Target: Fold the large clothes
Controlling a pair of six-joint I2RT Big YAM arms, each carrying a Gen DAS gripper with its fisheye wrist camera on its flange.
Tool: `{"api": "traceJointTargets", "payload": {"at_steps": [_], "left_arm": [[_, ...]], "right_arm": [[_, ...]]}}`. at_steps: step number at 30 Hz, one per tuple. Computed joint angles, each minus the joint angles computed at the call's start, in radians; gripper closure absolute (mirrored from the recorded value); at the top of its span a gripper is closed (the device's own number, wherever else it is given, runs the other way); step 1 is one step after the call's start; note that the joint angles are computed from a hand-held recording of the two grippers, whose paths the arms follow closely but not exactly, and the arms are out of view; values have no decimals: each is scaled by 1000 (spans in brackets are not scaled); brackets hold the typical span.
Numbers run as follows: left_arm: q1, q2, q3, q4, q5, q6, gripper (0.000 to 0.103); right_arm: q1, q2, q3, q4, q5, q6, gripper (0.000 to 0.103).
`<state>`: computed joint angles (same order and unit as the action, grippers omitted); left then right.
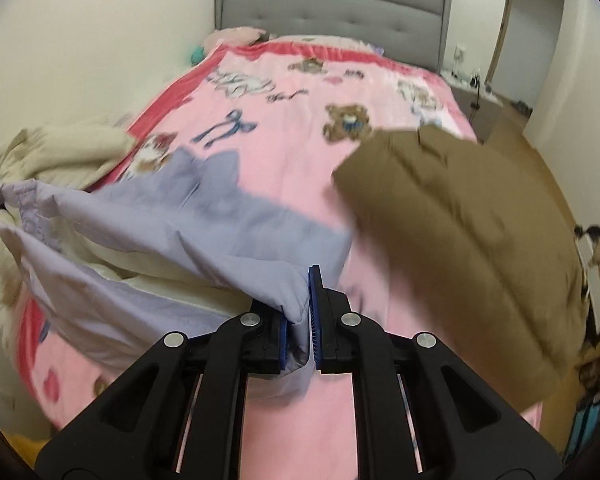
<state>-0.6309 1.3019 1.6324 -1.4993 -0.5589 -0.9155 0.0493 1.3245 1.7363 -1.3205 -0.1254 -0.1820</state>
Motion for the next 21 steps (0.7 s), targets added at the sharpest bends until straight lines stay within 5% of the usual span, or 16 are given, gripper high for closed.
{"api": "traceJointTargets", "payload": {"at_steps": [6,10,15,21], "left_arm": [[129,229,162,94,59,205,97],[180,338,236,99,106,231,97],[223,456,313,69,160,221,97],[239,559,358,39,162,242,97]], "right_arm": [[5,240,126,55,4,147,95],[8,341,162,87,7,232,95],[2,472,252,21,-21,395,95],[32,542,273,23,46,380,94]]}}
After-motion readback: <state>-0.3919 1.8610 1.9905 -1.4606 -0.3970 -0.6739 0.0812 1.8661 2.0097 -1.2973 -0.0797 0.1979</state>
